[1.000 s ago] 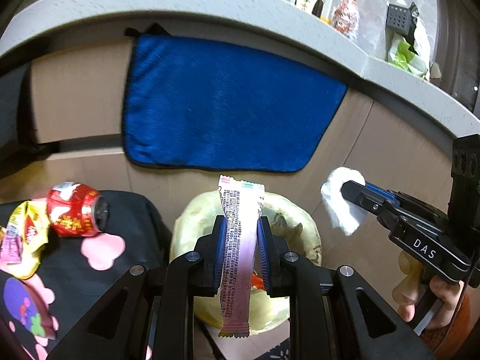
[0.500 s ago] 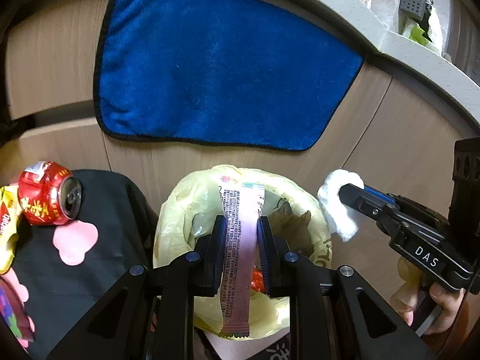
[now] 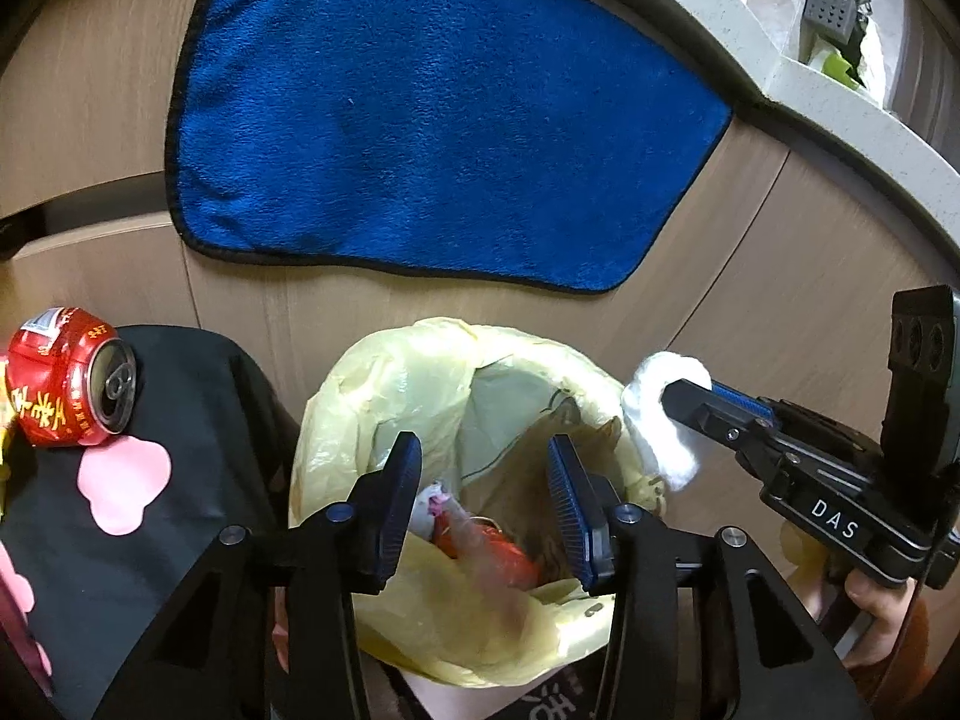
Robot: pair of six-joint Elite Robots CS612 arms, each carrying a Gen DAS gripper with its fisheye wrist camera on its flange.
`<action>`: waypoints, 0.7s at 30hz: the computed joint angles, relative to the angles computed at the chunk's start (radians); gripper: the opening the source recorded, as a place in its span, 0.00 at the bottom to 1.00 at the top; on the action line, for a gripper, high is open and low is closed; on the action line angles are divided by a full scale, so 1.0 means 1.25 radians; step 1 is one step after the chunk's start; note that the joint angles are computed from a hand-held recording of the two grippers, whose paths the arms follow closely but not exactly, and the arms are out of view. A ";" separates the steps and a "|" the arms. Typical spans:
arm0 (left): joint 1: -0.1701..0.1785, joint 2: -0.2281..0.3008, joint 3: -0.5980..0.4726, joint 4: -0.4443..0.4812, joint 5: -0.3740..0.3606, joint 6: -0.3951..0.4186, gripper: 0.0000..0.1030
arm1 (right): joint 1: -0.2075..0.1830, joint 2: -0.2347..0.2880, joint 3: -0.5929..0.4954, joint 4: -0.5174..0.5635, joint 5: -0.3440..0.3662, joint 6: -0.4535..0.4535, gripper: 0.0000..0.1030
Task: Collect trash
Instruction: 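Carry pink wrapper and tissue over the yellow bag while opening both tools to drop them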
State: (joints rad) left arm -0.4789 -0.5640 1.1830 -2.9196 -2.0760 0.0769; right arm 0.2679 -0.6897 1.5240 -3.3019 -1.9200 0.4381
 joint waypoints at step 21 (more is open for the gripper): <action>0.035 -0.030 0.053 -0.061 0.036 -0.030 0.44 | 0.017 0.007 -0.032 0.045 -0.032 0.017 0.35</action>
